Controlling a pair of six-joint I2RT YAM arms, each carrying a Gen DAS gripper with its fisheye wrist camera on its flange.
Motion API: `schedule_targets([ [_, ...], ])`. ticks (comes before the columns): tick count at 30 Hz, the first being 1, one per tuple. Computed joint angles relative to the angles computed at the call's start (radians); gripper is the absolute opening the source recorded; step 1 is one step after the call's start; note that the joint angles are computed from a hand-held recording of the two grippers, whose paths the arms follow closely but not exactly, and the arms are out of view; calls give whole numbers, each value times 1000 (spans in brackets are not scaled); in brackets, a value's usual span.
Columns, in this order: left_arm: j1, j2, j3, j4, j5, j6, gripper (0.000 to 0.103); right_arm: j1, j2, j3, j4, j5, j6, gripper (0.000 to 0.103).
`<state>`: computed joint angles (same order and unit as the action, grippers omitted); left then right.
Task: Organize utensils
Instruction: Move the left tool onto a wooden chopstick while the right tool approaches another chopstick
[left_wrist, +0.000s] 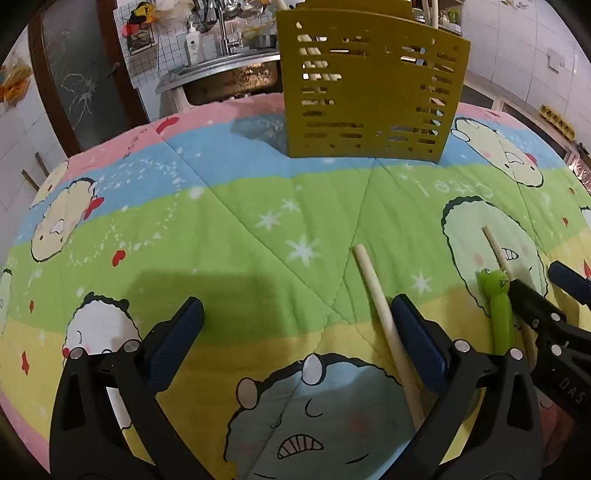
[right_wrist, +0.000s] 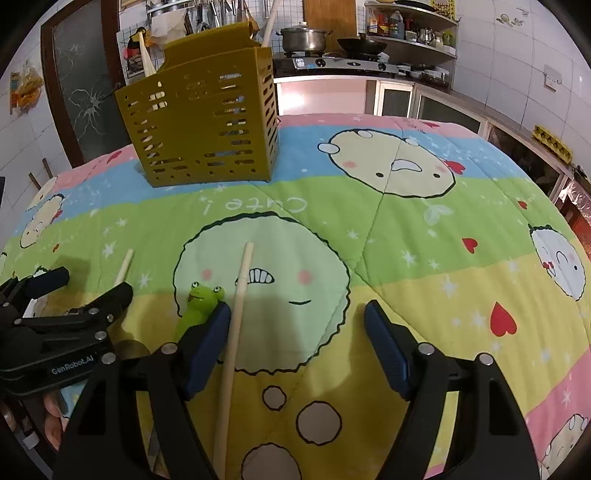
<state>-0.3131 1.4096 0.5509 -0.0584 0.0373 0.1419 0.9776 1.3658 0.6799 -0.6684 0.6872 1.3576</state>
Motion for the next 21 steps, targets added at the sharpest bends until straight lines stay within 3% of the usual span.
schedule_targets([
  [4,21,11,10,-13,34,0,98,-7,12,6,-2,-11,-4,75],
  [14,56,28,15,-17,91,4,98,-46,15,-2,41,-73,-69,98],
  [21,30,39,29,-28,47,2,99,-52,28,12,30,-85,-70,98],
])
